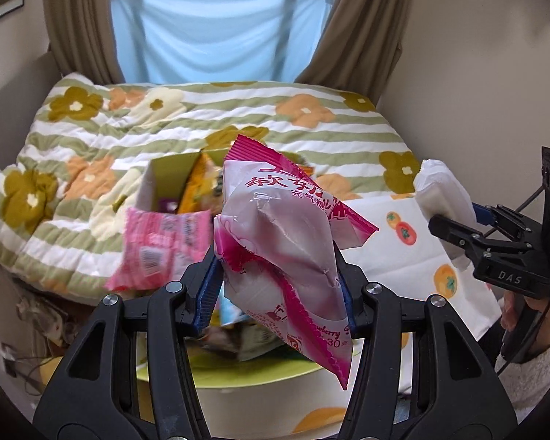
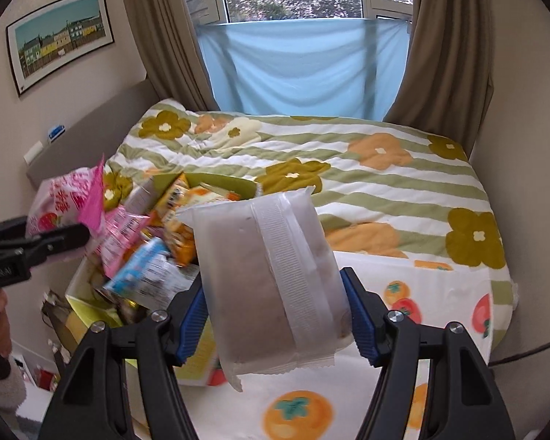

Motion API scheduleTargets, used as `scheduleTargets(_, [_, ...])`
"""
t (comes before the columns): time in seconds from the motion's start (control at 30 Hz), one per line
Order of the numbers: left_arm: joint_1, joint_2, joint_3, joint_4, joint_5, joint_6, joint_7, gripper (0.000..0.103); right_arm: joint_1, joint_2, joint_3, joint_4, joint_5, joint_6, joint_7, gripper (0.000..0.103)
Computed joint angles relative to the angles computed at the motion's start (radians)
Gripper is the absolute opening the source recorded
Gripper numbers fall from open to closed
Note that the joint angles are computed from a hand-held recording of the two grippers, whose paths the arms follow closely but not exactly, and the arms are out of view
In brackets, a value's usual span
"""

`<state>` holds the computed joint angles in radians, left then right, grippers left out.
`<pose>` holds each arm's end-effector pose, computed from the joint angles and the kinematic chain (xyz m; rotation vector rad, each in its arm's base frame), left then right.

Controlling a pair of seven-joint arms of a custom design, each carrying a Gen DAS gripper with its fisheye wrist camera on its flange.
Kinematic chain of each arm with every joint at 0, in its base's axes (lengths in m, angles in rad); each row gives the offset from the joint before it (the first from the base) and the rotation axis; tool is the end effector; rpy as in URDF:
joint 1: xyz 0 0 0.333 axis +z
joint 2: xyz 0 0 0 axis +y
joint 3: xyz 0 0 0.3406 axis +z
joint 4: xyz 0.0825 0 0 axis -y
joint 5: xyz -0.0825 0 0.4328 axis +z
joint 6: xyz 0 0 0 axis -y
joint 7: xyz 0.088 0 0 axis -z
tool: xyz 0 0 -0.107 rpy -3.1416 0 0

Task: Organize snacks
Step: 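Carry both snacks to the box and release them inside with both tools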

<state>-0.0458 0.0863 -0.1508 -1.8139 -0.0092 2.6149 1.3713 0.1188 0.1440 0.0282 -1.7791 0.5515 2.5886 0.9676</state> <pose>0.6717 -0.1299 0.5808 -1.8787 1.8516 -0.8359 0.6936 0.0917 0.5539 -1.9836 1.3524 -0.3996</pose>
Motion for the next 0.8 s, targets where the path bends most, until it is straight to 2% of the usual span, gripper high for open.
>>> scheduleTargets(0.23, [0.060,-0.059,0.033,-0.106,-0.213,-0.025,0.249,0.049,0.089,-0.065,0.016,-0.105,-0.149,0.083,0.267,0.063])
scheduleTargets(0.5, [0.075,-0.048,0.043,-0.121,-0.301,-0.072,0.370,0.049,0.131,-0.075,0.029,-0.130,-0.244,0.076,0.415,0.062])
scheduleTargets(0.53, [0.074,-0.040,0.042,-0.116,-0.287,-0.076,0.362,0.052,0.135,-0.077,0.030,-0.133,-0.249,0.079,0.424,0.061])
scheduleTargets(0.6, [0.068,-0.034,0.040,-0.124,-0.223,-0.058,0.312,0.065,0.137,-0.072,0.033,-0.129,-0.240,0.082,0.423,0.056])
scheduleTargets(0.63, [0.067,-0.030,0.039,-0.129,-0.211,-0.046,0.299,0.090,0.140,-0.071,0.035,-0.131,-0.240,0.092,0.424,0.054])
scheduleTargets(0.67, [0.068,-0.022,0.037,-0.135,-0.209,-0.036,0.286,0.102,0.140,-0.054,0.040,-0.122,-0.216,0.102,0.393,0.038])
scheduleTargets(0.7, [0.068,-0.016,0.038,-0.136,-0.194,-0.052,0.253,0.102,0.134,-0.035,0.051,-0.110,-0.157,0.103,0.328,0.025])
scheduleTargets(0.73, [0.073,-0.015,0.040,-0.135,-0.202,-0.082,0.234,0.102,0.122,-0.004,0.068,-0.089,-0.117,0.095,0.284,0.024])
scheduleTargets(0.8, [0.084,-0.043,0.036,-0.176,-0.274,-0.057,0.266,0.102,0.152,0.026,0.039,-0.069,-0.163,0.060,0.330,0.023])
